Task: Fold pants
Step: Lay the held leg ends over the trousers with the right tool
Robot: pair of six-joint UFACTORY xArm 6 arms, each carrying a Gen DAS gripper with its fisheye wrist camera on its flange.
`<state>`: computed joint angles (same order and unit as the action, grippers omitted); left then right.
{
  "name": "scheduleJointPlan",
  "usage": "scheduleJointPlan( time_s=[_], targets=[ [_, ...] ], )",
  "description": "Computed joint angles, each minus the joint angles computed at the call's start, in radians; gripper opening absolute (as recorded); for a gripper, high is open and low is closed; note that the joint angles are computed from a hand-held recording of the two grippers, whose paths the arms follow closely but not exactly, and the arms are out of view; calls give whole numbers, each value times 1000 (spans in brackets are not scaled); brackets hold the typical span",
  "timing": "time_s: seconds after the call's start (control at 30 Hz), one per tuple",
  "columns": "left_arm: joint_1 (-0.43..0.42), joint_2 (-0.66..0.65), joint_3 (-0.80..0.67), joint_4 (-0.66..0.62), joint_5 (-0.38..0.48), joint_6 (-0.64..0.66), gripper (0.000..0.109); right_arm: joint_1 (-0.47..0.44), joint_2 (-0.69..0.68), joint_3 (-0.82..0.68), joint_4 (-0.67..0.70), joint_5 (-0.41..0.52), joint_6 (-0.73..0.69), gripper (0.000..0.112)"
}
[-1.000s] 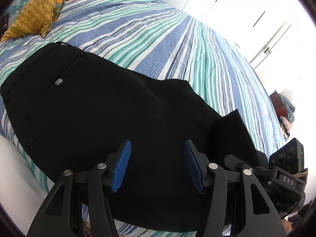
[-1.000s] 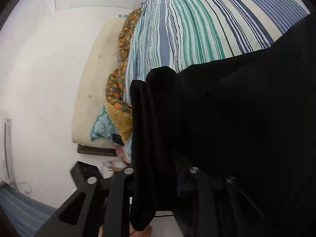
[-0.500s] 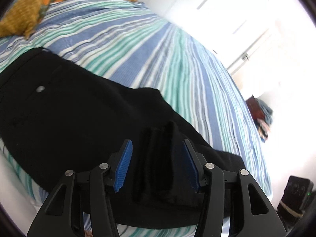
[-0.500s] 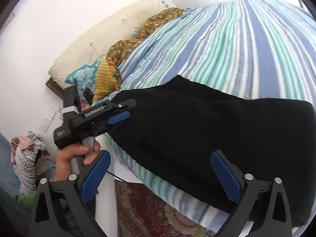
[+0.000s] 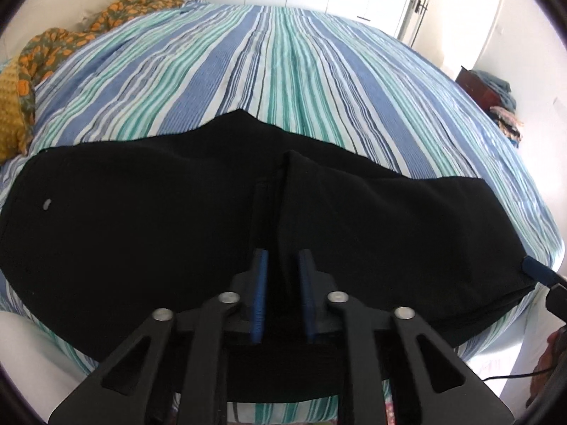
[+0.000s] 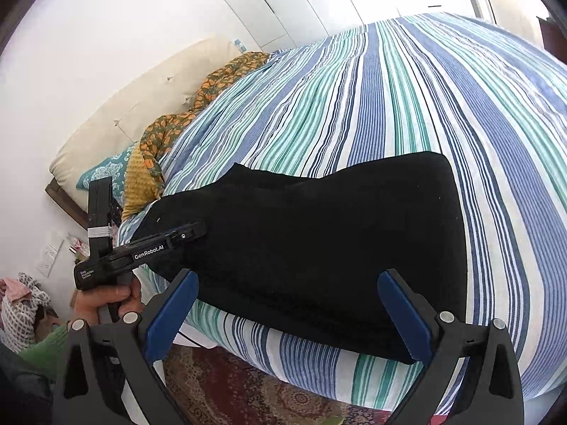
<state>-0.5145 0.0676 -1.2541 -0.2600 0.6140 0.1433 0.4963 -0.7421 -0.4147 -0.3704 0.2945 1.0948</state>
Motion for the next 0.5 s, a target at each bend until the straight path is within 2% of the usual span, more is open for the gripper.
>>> scheduleJointPlan(
  time_s=[0.13,0.23,0.4,0.5],
  targets=[
    [-2,-37,33,13,-14,-9,4,-7,33,-28,7,16,-1,100],
    [4,-50,44,9,11,-23,4,-23,56,-63,-66,36,58,100],
    [6,-35,33,6,30,-39,5,-98,92,-126,-59,44,6,101],
    [6,-33,34,13,33,-46,6,-125,131,-157,-10,6,-66,100]
  ],
)
